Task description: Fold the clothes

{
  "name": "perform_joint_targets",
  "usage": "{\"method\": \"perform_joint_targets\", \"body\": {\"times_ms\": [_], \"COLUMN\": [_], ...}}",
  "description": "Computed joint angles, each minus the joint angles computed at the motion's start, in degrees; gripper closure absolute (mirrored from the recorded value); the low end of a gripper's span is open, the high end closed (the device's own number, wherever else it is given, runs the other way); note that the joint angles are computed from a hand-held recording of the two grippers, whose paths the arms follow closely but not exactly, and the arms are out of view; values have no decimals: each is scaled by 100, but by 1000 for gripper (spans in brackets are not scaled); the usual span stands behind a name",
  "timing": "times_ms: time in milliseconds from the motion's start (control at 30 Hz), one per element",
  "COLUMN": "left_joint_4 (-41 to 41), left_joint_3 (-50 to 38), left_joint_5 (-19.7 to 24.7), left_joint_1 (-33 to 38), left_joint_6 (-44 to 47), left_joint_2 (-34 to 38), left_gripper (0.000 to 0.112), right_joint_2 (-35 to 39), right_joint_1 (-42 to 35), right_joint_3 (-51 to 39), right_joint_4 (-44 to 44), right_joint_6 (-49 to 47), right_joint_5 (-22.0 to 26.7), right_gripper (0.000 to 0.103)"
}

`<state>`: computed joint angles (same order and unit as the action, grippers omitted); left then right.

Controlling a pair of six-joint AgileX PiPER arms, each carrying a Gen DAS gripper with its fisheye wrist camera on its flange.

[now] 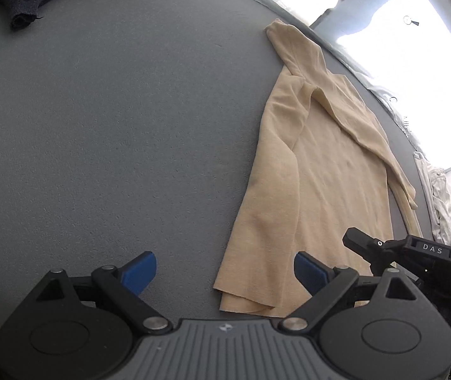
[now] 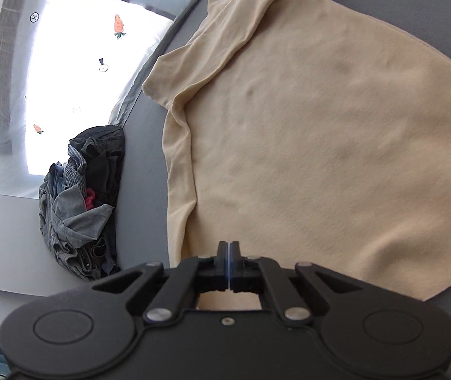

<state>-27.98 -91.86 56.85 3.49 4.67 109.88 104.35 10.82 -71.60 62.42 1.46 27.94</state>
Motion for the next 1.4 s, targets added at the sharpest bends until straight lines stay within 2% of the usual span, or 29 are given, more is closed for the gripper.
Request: {"method": "perform_joint_targets", "body": {"times_ms": [167, 267, 300, 433, 600, 733, 833, 900, 967, 1000, 1167, 1300, 1367, 1400], "left_joint_4": [297, 343, 345, 353, 294, 229, 139, 70, 40, 35, 80, 154, 195, 213], "left_joint_3": [289, 489, 550, 603, 536, 413, 340, 308, 296, 301, 453, 619, 693, 713], "left_joint_5": [-177, -264, -289, -317, -248, -184, -125, -106, -102, -104, -150, -261, -323, -353], "left_joint_1": [-258, -193, -154, 87, 413, 593, 600, 560, 523, 505, 508, 599, 657, 673], "left_joint_6": [-376, -459, -471, -448, -287, -284, -263, -238, -207, -184, -96, -162, -233, -302], "left_joint_2": [-189, -352, -405, -483, -466, -378, -293, -247, -236, -241, -361, -502, -569, -588], "left_gripper": [18, 18, 18, 18, 18, 18, 18, 18, 18, 18, 18, 18, 18, 18], "right_joint_2": [211, 470, 564, 915, 1260, 1217, 1073, 1031, 1073, 1095, 1220, 1326, 1370, 1375], "right_joint_1": [-256, -163, -112, 149, 384, 488, 424, 411, 404, 400, 455, 488, 487, 478], "right_joint_3": [-134, -484, -616, -1056, -1299, -1150, -965, -1016, -1090, -1129, -1258, -1216, -1200, -1167], "right_joint_4": [928, 1054, 1008, 653, 718, 922, 1088, 828, 669, 590, 558, 1165, 1368, 1481], "right_joint_6": [-1059, -1197, -1159, -811, -695, -917, -1068, -873, -694, -606, -526, -1013, -1207, -1320], "right_joint_5": [634, 902, 976, 1215, 1411, 1201, 1077, 1057, 1122, 1155, 1228, 1188, 1205, 1215], "right_gripper": [95, 84, 84, 83, 82, 96, 97, 91, 76, 74, 74, 78, 96, 96]}}
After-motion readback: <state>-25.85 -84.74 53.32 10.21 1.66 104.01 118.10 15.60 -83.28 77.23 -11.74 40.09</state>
